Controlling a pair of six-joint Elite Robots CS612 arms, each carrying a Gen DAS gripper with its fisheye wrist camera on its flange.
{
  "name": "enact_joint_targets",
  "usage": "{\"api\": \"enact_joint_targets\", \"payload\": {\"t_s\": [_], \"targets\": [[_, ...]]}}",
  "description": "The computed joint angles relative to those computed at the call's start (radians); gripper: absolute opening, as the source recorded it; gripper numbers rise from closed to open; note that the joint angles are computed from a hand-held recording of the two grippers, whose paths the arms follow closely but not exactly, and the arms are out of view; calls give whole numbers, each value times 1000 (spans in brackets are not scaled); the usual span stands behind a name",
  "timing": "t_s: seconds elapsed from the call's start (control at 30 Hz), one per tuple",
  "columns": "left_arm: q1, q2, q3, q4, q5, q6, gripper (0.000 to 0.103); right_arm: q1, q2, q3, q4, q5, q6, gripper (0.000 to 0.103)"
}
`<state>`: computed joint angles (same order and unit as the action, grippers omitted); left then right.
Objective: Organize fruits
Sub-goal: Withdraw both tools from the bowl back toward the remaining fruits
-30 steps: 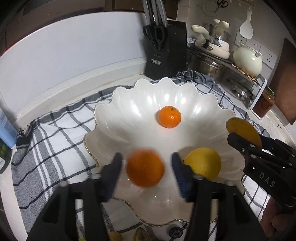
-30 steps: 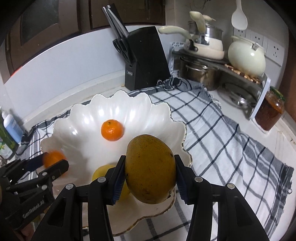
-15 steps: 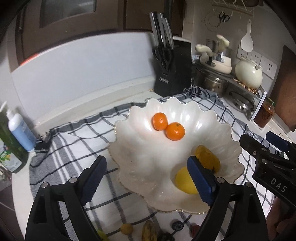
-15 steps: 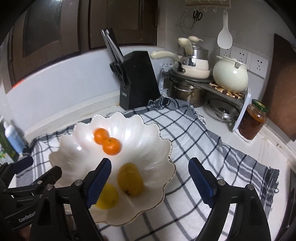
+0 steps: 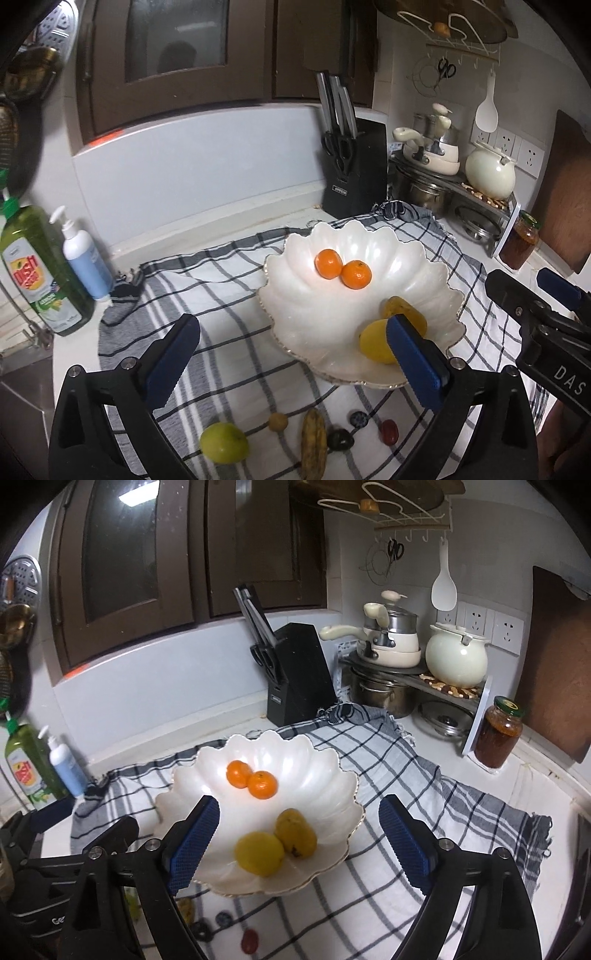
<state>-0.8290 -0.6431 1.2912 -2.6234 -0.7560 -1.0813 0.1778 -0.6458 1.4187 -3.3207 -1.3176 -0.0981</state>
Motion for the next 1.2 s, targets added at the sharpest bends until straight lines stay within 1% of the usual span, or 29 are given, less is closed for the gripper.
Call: {"api": "enact_joint_targets", "payload": {"t_s": [0.2,0.3,0.4,0.83,1.2], "targets": [[-15,-15,34,-4,17,-24,103,-2,-16,43,-32,7,12,89],[-20,-17,43,-11,14,-32,103,-4,-18,56,-40,5,13,89],[-24,-14,49,-22,2,-28,103,-6,-19,70,-46,2,15,89],[-38,13,58,-5,-42,-28,103,-12,-4,111,-21,-1,4,89],[-40,40,60,-3,-108,-39,102,-12,16,128,7,-19,-10,89]]}}
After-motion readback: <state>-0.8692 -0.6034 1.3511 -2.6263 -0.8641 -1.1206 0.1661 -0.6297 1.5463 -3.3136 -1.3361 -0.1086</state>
